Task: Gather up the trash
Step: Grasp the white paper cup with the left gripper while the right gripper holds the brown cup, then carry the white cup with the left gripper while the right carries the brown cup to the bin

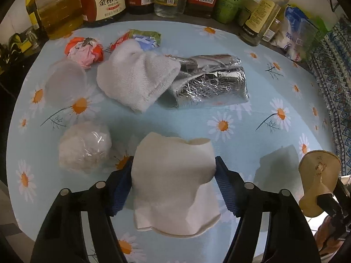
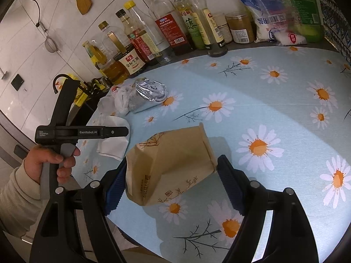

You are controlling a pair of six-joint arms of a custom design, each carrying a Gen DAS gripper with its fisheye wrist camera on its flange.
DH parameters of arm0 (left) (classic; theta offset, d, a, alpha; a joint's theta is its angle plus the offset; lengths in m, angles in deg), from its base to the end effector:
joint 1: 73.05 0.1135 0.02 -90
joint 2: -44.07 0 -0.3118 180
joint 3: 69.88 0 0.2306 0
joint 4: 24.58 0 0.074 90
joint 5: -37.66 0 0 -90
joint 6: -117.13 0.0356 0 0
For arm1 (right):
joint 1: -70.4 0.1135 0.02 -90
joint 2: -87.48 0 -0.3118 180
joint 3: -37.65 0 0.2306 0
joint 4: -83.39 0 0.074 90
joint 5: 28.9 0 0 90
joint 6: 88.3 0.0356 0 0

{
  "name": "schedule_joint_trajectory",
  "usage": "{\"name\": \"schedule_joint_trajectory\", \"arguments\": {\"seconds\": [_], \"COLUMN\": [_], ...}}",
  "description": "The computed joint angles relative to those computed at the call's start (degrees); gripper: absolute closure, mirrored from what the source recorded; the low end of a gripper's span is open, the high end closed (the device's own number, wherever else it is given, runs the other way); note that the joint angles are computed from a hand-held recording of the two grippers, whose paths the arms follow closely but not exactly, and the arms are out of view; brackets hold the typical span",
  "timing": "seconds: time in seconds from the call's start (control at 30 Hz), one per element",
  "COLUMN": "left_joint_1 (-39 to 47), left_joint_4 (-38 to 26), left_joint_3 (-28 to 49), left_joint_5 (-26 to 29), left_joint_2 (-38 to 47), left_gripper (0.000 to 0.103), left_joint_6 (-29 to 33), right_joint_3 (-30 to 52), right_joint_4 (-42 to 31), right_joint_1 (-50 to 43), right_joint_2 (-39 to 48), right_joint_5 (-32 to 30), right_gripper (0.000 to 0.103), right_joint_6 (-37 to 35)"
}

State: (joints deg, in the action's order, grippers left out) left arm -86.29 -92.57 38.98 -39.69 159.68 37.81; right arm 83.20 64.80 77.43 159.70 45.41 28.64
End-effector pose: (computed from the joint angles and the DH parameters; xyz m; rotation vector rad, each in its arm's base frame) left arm 0.3996 -0.1020 0.2627 0.6349 2.7921 -0.3258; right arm 0.2043 0.0349 0.2300 0.2813 2.3908 0.6057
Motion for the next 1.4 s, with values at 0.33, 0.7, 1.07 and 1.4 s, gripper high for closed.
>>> {"name": "schedule_joint_trajectory", "arguments": {"seconds": [0.33, 0.7, 1.07, 1.4], "left_joint_1": [1.3, 6.2, 16.7, 28.7], "left_joint_4": [1.0, -0.7, -5.5, -11.0], "left_joint_3": [-3.3, -7.6, -7.3, -6.4], "left_joint_5": [1.5, 6.0, 12.8, 18.2], "left_joint_2": [-3.8, -10.3, -12.7, -12.4], "left_gripper": [0.035, 0.035, 0.035, 0.035], "left_joint_6": [0.7, 3.5, 10.2, 20.0], "right_joint_3": [1.6, 5.7, 13.5, 23.3], "right_joint_4": [0.7, 0.2, -2.3, -5.3], "right_joint_1": [2.6, 11.3, 24.8, 35.6], "right_joint_2": [2.7, 5.4, 10.8, 18.5], "right_joint_5": [0.5, 5.7, 13.9, 19.4], "right_gripper": [0.025, 0.025, 0.025, 0.025], "right_joint_6": [0.4, 3.7, 9.2, 13.8]}}
